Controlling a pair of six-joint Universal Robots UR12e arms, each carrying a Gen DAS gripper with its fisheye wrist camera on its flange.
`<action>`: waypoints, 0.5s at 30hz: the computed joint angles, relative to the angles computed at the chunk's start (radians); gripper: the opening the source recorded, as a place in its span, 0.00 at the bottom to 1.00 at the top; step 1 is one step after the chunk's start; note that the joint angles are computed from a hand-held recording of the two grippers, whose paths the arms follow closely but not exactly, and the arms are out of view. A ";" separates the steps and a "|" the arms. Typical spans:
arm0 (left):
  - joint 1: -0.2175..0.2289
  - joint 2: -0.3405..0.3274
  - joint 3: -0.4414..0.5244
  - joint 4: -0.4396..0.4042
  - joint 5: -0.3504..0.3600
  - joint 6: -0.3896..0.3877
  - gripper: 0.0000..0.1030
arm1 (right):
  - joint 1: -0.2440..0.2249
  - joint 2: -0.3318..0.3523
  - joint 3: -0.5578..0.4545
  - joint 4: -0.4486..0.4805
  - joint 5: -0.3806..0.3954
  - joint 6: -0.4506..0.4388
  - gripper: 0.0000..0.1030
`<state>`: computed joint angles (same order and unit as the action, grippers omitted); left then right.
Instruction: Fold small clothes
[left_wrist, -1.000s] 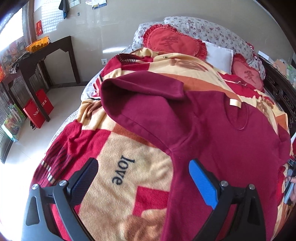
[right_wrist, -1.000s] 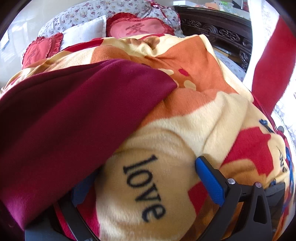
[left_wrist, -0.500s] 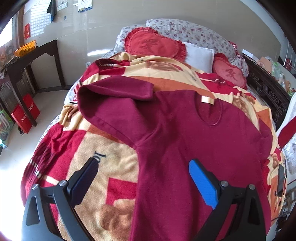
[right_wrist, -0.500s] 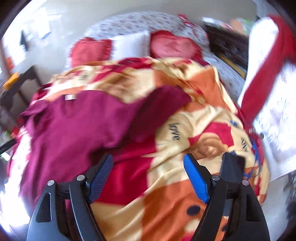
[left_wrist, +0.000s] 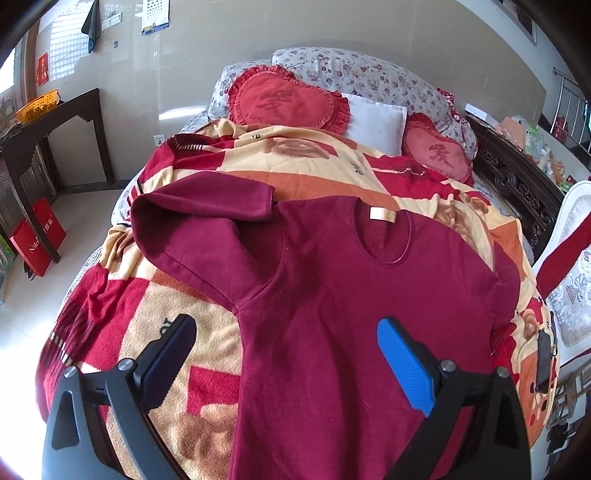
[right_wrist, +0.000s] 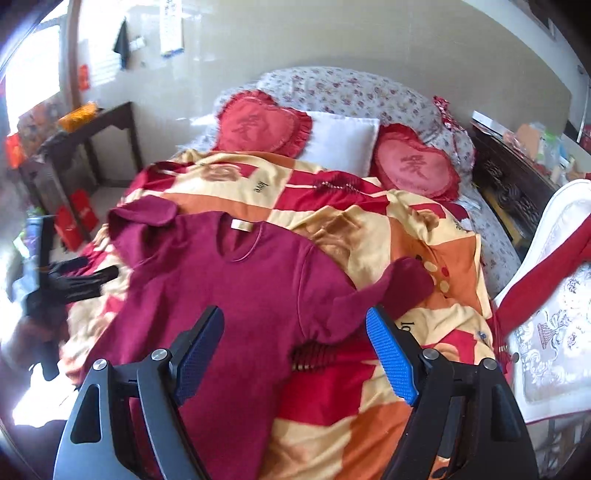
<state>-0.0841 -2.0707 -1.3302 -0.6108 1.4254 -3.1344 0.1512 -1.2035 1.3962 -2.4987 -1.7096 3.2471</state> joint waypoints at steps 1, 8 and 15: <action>0.001 0.000 0.002 -0.001 0.002 0.001 0.97 | -0.002 0.011 -0.009 0.000 0.015 0.017 0.60; 0.008 -0.014 0.023 0.000 0.017 -0.004 0.97 | 0.021 0.130 -0.136 0.011 0.027 0.065 0.60; 0.016 -0.039 0.045 -0.011 0.027 -0.018 0.97 | 0.052 0.227 -0.246 0.022 0.006 0.065 0.60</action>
<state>-0.0685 -2.1096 -1.2855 -0.6221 1.4519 -3.1523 0.2029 -0.9767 1.1502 -2.4770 -1.7035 3.3122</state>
